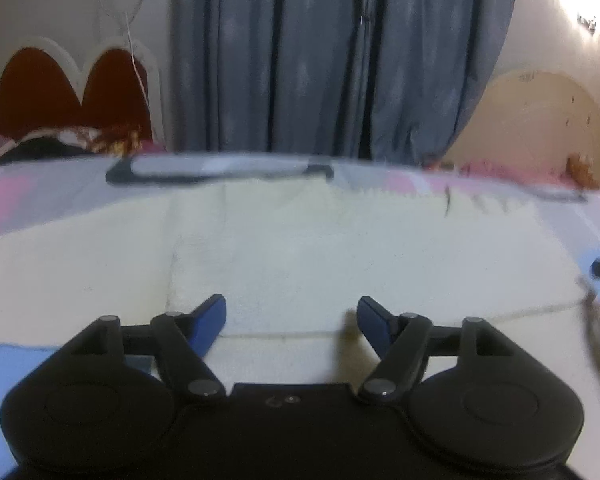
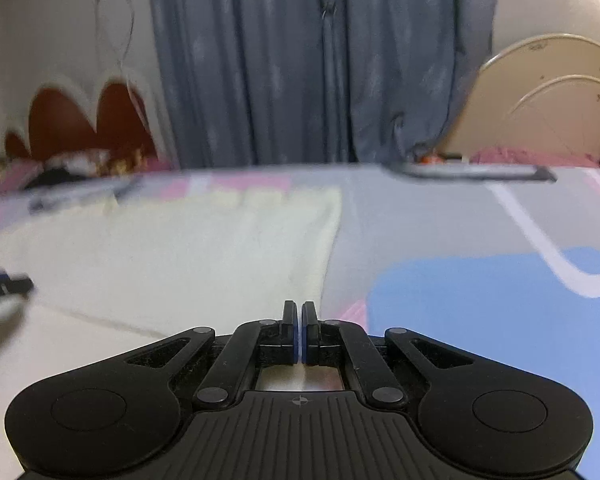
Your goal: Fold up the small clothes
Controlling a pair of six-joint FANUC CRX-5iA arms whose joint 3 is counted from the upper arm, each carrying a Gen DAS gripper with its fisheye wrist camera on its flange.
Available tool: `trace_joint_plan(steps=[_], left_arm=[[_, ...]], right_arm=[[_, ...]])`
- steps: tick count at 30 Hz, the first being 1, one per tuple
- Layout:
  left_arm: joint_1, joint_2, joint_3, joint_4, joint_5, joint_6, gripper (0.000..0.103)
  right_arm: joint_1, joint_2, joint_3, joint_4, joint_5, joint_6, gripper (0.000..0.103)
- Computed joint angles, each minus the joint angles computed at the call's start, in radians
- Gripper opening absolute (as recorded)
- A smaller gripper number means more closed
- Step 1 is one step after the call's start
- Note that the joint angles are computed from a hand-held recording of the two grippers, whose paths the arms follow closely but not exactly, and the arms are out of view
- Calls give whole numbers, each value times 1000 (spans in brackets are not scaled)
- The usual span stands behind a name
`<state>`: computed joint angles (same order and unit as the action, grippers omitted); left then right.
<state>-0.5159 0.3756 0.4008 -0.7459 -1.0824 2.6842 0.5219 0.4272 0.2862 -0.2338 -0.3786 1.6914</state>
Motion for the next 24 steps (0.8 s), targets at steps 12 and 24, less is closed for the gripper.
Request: trace_joint_plan(steps=[12,24], left_arm=[[-60,-166,-164,-103,-110,246,66],[2,-561,-562,-162,-220,771,61]], right_arm=[[28,-44,-76,148,-5,-209,1],[91,-77,-105,133,0,-322,1]])
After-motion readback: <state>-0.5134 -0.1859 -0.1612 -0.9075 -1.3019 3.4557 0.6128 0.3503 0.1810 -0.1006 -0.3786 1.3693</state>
